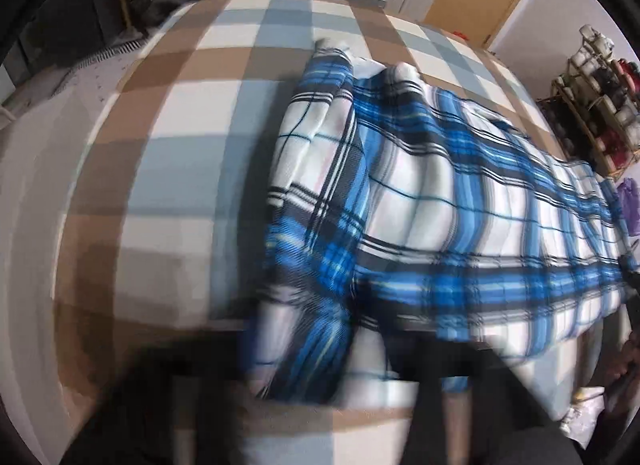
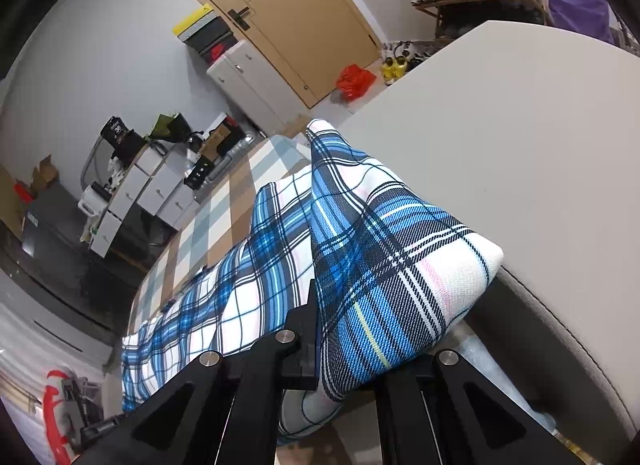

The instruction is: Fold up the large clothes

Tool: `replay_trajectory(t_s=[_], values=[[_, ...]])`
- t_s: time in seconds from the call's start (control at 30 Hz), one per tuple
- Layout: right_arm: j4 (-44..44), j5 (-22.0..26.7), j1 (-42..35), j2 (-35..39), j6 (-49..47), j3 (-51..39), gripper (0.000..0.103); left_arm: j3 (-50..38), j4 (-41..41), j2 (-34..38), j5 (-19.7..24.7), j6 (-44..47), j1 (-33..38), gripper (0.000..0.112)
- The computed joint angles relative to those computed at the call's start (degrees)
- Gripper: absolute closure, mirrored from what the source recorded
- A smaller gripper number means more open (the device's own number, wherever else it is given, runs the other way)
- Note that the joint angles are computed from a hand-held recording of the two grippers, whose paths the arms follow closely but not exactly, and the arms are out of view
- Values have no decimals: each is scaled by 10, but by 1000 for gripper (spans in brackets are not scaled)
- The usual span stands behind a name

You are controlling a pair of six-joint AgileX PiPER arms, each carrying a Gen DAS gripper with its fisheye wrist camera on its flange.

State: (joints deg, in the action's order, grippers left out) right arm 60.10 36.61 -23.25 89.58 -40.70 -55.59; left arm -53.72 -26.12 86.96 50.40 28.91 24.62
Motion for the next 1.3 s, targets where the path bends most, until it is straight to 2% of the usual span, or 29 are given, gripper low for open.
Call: replay_trajectory(t_s=[0.03,0.1,0.27,0.4,0.47,0.53,0.6,0.7,0.73,0.77,0.83,0.97,1.03,1.1,1.2,1.3], values=[[2,1,-1,0,-1,1,98,2,-11,-3,16,8,10,106],[5,3,-5,0,-8,0,98,24,7,-29,2,-9,-2,106],[15,8,-18,7,-24,-2,98,90,18,-110,23,-15,6,107],[12,31,-34,20,-18,-8,98,127,-21,-151,68,54,77,106],[15,43,-39,22,-19,-8,98,143,-31,-198,93,82,128,99],[19,44,-38,18,-23,-6,98,135,-22,-240,108,75,165,98],[24,43,-35,13,-26,-4,98,116,-7,-262,103,50,152,97],[32,43,-33,9,-33,0,98,99,26,-324,118,6,84,92],[33,41,-32,8,-34,1,98,99,32,-332,114,-10,54,84],[33,39,-31,8,-37,2,98,100,33,-337,111,-23,23,70],[41,40,-33,8,-47,6,98,105,33,-328,89,-68,-64,57],[49,38,-34,11,-54,8,98,105,16,-242,-1,-134,-216,57],[48,33,-32,7,-58,10,98,92,-8,-200,-29,-148,-279,57],[47,28,-28,4,-59,12,98,64,-4,-149,-34,-166,-327,57],[41,15,-19,2,-55,12,98,46,84,-90,-55,-257,-394,57],[43,16,-15,3,-62,10,98,58,108,-98,-77,-268,-408,58]])
